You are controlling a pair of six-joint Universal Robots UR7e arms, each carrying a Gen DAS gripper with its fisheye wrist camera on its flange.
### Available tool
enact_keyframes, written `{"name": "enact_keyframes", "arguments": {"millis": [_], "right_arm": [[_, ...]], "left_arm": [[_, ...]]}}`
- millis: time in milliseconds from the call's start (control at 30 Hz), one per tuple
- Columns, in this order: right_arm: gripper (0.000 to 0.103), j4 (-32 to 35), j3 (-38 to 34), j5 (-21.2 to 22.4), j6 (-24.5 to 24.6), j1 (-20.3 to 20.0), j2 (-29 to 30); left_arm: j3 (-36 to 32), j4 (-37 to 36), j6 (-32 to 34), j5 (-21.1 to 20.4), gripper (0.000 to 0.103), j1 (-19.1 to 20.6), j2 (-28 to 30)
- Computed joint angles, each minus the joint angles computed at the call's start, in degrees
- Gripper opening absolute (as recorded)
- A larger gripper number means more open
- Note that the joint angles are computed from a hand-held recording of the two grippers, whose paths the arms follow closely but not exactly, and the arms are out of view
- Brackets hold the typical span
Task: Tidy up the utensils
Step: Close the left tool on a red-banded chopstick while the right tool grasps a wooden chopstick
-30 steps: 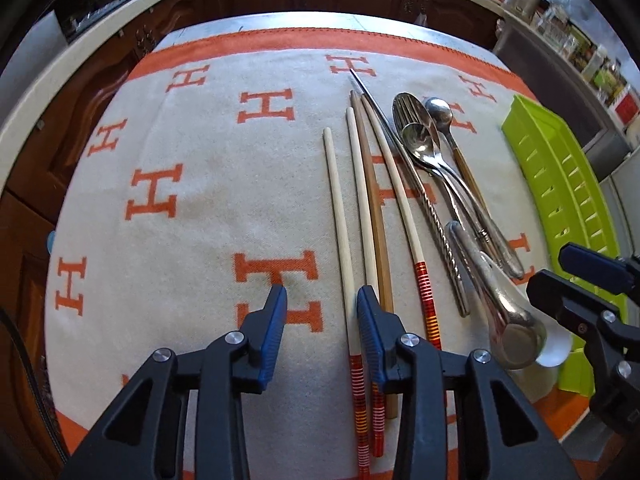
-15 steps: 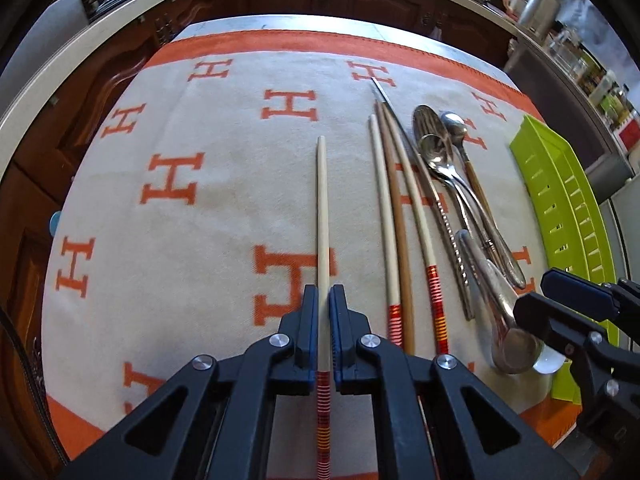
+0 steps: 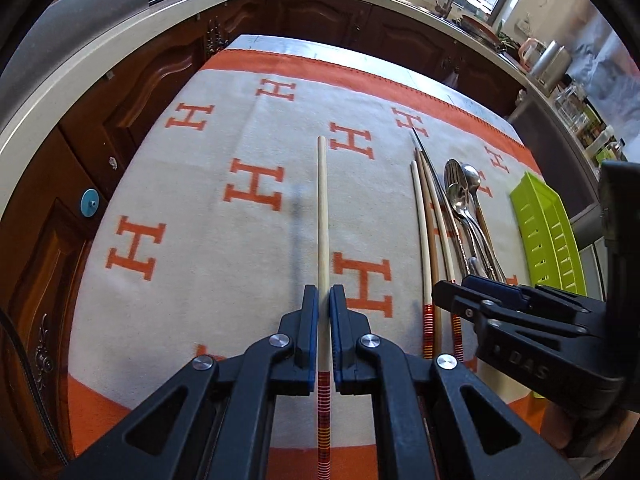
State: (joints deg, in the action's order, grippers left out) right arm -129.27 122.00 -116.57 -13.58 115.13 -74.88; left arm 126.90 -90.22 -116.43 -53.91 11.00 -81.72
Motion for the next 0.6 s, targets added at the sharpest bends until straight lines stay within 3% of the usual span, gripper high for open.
{"name": "enact_keyframes", "arguments": {"millis": [267, 433, 600], "right_arm": [[0.033, -7.7, 1.8, -4.4, 0.5, 1.0, 3.7], [0.012, -13.8, 3.7, -8.5, -2.8, 3.1, 5.1], [0.01, -13.6, 4.6, -6.4, -2.1, 3.2, 3.8]], "left_arm": [[3.9, -1.7, -1.5, -0.2, 0.004, -1.3, -4.3], [5.7, -2.6, -1.9, -0.5, 0.004, -1.8, -6.1], [6.1, -1.5, -3.2, -0.3, 0.004, -2.4, -7.4]]}}
